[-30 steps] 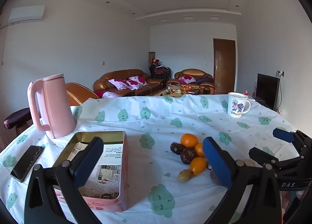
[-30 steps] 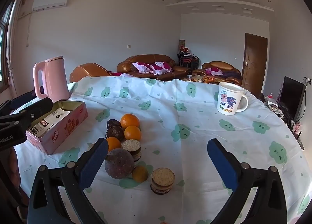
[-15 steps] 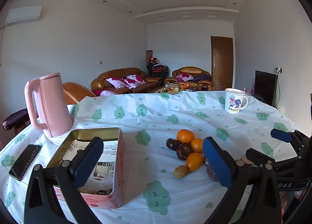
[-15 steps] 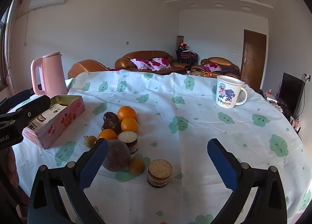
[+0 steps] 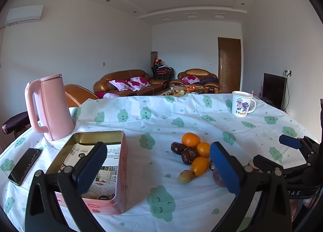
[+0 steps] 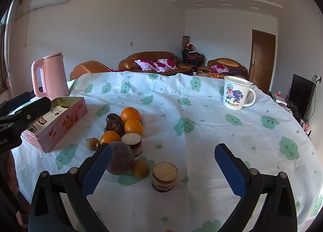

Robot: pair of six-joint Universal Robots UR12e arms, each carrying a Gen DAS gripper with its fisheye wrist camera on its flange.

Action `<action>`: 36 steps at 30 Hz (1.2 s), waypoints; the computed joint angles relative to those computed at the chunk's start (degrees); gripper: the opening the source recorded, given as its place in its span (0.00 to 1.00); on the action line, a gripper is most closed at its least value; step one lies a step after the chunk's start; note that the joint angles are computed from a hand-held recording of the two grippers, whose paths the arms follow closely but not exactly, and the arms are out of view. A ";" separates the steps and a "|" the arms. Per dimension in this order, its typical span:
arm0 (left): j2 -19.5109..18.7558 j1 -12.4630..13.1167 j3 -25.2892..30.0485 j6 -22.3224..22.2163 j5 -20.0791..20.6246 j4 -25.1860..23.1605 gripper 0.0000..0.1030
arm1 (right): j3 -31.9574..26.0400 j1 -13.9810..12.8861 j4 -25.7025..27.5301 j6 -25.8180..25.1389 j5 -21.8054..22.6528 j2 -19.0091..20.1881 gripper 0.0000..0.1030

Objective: Organize fruits
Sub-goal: 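Move both tools toward the fruit pile on the table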

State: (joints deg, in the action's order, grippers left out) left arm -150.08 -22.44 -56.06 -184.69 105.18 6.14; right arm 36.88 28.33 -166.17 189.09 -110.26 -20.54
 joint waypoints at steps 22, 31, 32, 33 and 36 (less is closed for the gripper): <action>0.01 -0.09 -0.10 -0.05 0.05 -0.07 1.00 | 0.38 -0.03 -0.11 0.25 0.15 -0.05 0.99; 0.01 -0.09 -0.18 -0.08 -0.15 0.00 1.00 | 0.60 -0.07 -0.15 0.27 0.13 -0.14 0.99; -0.06 -0.17 -0.14 -0.06 -0.13 -0.05 1.00 | 0.75 -0.11 -0.19 0.38 0.16 -0.18 0.99; -0.12 -0.19 -0.14 -0.04 -0.35 -0.13 1.00 | 1.07 -0.16 -0.29 0.55 0.14 -0.33 0.99; -0.22 -0.33 -0.14 -0.07 -1.88 -1.44 1.00 | 3.44 -0.40 -1.94 1.17 -0.80 -1.29 0.99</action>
